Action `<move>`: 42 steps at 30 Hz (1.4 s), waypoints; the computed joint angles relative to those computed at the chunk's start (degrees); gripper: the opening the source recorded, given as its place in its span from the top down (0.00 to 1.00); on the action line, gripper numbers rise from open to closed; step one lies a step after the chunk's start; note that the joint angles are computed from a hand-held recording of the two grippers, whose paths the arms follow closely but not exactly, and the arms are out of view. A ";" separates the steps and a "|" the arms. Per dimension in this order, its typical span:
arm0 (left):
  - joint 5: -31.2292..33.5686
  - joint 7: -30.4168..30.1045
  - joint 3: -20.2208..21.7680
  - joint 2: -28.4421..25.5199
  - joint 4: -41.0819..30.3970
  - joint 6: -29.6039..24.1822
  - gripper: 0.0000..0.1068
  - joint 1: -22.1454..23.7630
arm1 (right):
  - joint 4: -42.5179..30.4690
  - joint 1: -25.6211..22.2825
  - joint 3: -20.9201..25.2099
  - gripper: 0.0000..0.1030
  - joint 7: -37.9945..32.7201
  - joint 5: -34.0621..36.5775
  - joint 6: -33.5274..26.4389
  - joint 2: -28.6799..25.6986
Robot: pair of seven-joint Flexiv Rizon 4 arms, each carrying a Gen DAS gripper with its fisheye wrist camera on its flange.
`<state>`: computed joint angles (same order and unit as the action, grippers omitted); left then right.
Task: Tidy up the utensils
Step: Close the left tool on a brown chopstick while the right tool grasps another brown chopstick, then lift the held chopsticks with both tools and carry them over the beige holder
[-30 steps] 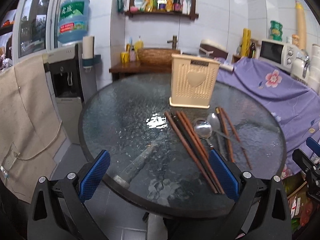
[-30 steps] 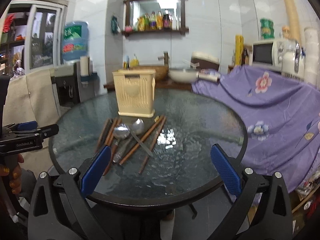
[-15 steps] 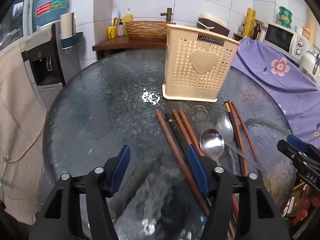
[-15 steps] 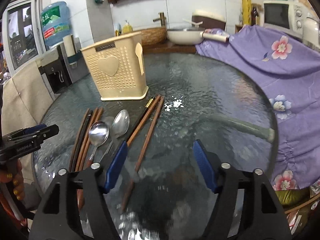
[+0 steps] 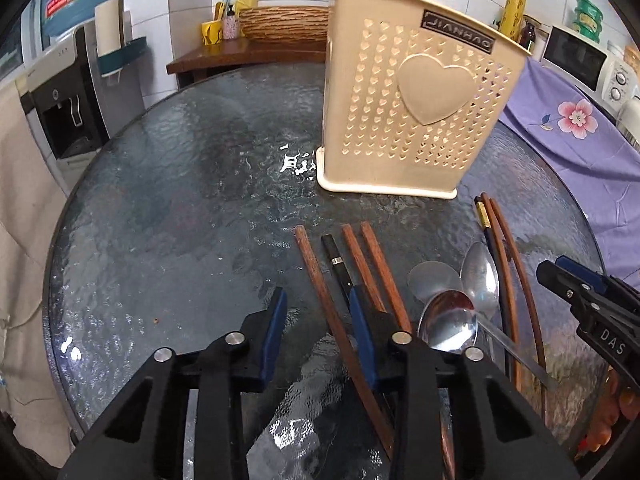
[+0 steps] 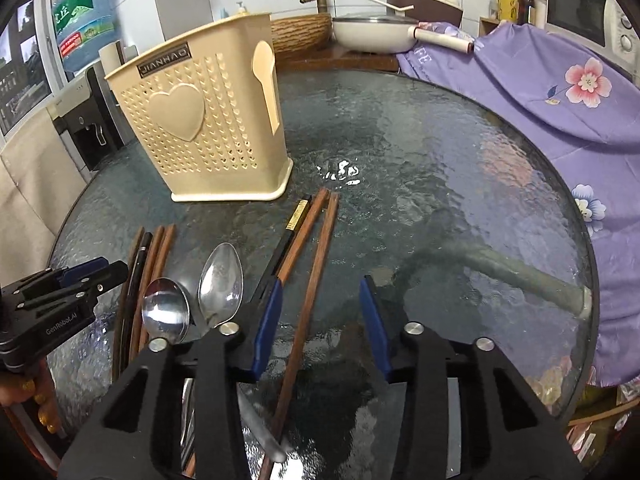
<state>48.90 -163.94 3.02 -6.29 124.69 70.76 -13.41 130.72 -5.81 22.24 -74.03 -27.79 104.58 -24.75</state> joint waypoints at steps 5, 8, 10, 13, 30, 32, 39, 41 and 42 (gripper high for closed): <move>-1.38 1.47 0.24 -0.39 0.20 0.45 0.73 0.59 | -1.88 -0.29 1.35 0.69 0.02 0.50 -2.76 -1.21; -1.83 1.90 0.51 -0.71 0.38 1.10 0.73 0.69 | -2.73 1.47 0.57 0.73 -0.79 2.02 -4.01 -1.48; -2.20 2.75 0.68 -0.72 0.22 0.74 0.73 0.77 | -3.17 2.56 0.08 0.75 -1.53 3.17 -4.66 -1.58; -2.59 3.62 0.71 -1.38 -0.42 0.22 0.73 0.63 | -3.64 4.46 -1.17 0.76 -2.60 4.96 -5.47 -1.62; -4.97 8.24 2.38 -5.58 -6.18 -4.15 0.82 -1.47 | -13.64 5.58 1.82 0.87 -8.96 14.03 -14.78 -4.96; -4.89 8.30 2.54 -5.93 -6.83 -4.90 0.84 -1.75 | -14.71 6.37 1.34 0.90 -9.80 15.23 -15.69 -5.19; -4.90 8.20 2.81 -6.19 -7.32 -5.88 0.90 -2.37 | -19.28 5.49 3.24 0.92 -14.66 20.52 -19.98 -6.57; -4.71 7.86 2.91 -6.20 -7.17 -5.40 0.91 -2.29 | -19.36 6.12 2.79 0.92 -15.90 21.85 -19.60 -6.50; -4.78 7.71 2.93 -6.24 -7.05 -4.91 0.91 -2.18 | -19.74 6.11 2.89 0.92 -16.73 22.58 -19.55 -6.70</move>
<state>44.11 -156.23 5.96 -12.52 117.64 65.85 -15.59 110.98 0.30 25.13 -90.77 -5.20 85.02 -31.45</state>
